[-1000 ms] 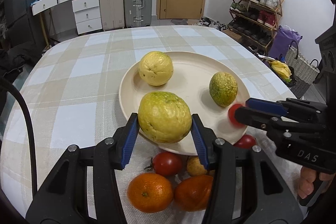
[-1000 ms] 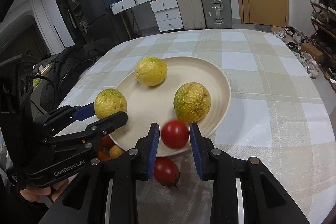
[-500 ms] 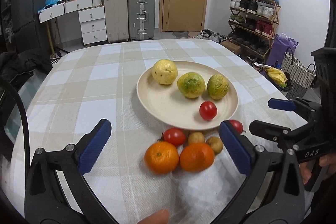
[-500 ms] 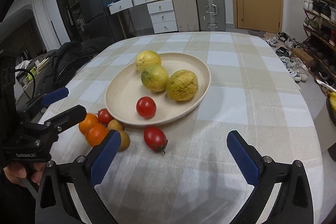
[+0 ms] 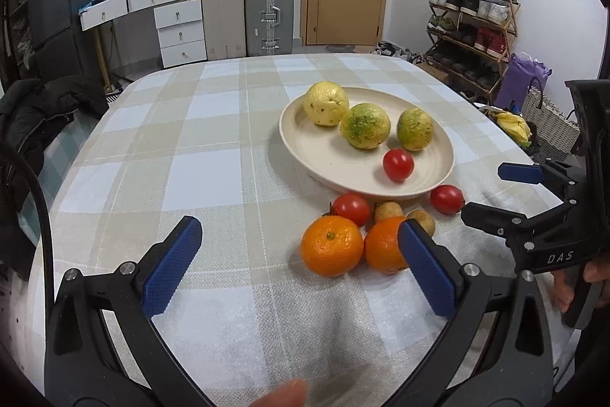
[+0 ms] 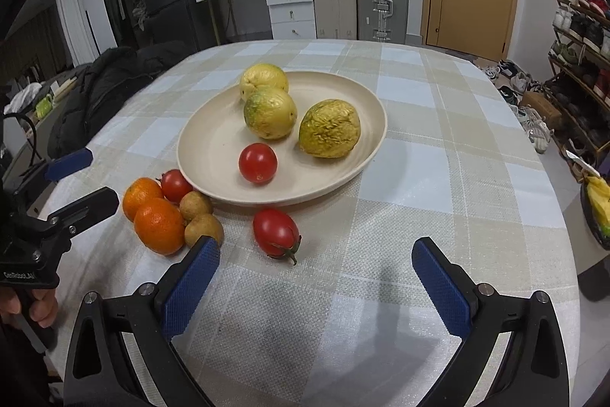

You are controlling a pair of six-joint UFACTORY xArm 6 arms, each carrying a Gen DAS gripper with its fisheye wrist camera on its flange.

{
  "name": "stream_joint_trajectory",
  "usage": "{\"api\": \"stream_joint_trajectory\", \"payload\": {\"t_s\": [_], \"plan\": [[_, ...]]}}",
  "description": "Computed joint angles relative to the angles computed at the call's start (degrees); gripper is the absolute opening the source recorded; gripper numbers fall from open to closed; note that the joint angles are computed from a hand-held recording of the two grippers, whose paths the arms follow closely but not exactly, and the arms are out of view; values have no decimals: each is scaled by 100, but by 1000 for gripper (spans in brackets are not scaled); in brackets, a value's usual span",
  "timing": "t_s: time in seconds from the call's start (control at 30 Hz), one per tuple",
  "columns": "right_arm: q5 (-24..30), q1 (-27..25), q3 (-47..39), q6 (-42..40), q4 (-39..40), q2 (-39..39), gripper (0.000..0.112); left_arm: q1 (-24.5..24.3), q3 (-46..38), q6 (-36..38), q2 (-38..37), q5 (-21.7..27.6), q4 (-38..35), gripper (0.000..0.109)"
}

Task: Organize fruits
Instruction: 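Grasp the second red tomato with right gripper while left approaches a mandarin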

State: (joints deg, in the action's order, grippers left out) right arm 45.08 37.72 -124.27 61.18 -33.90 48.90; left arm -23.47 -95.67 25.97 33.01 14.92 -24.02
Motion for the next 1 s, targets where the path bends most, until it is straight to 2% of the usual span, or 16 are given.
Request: {"api": "stream_joint_trajectory", "payload": {"t_s": [0.17,0.3,0.37,0.43,0.57,0.63,1.0], "plan": [[523,51,-640,-392,249,389,103,22,-214,-201,154,223,226,103],[505,42,-687,-485,276,438,102,26,-346,-398,255,332,470,103],[488,38,-707,-535,298,458,96,30,-370,-578,283,358,650,103],[435,31,-702,-585,363,463,83,30,-407,-591,304,421,670,103],[351,14,-760,-725,543,525,77,30,-453,-596,334,460,699,103],[345,11,-843,-837,642,585,67,34,-502,-591,365,514,721,103],[424,57,-1452,-1217,830,952,46,70,-713,-710,467,875,773,103]]}}
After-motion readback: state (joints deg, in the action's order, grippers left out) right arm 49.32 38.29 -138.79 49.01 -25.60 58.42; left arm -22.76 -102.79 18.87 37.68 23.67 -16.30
